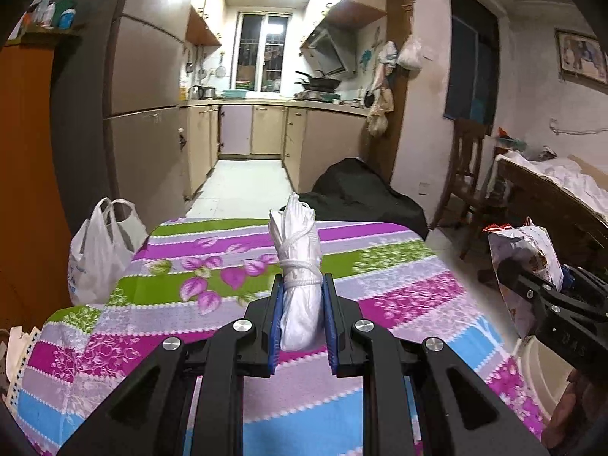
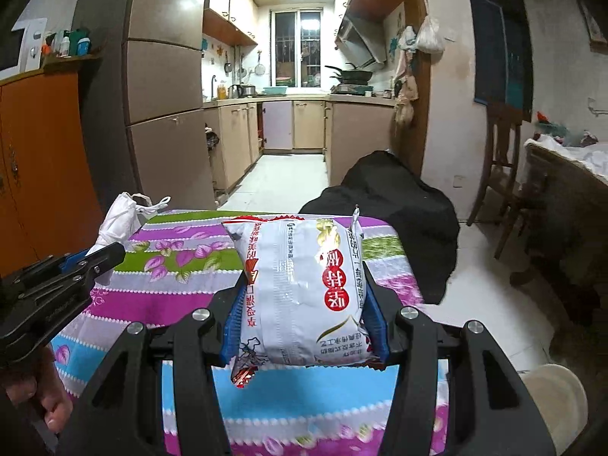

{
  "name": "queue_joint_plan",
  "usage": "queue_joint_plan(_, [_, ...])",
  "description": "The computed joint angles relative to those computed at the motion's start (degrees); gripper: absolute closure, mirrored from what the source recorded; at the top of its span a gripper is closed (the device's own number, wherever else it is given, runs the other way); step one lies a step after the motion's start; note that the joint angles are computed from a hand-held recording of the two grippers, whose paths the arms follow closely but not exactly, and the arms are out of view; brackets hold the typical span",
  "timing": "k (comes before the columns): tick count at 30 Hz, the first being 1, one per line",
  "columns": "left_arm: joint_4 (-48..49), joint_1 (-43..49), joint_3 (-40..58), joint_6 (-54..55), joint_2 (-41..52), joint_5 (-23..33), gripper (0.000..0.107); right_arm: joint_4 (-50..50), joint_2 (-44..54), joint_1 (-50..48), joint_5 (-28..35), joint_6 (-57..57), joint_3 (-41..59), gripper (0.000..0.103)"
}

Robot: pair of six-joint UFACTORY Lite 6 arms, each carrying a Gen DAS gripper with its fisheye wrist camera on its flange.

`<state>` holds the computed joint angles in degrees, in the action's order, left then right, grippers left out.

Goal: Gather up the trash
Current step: 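Carry the cloth bundle and white snack bag with both tools over the basin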

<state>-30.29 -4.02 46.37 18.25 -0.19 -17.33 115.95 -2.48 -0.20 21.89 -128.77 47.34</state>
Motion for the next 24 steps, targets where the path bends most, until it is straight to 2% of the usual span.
queue_joint_plan(11, [-28.7, -17.3, 4.2, 24.6, 0.9, -2.9, 0.087, -19.2, -5.1, -17.4, 6.6, 13.4, -2.2, 0.053])
queue_joint_plan(18, [-41.0, -28.7, 13.5, 34.2, 8.9, -5.0, 0.087, -28.6, -4.3, -31.5, 12.8, 18.0, 0.3, 0.053])
queue_joint_plan(24, [-49.7, -35.9, 25.7, 42.0, 18.6, -2.8, 0.087, -36.1, 1.3, -42.9, 16.8, 21.8, 6.3, 0.053])
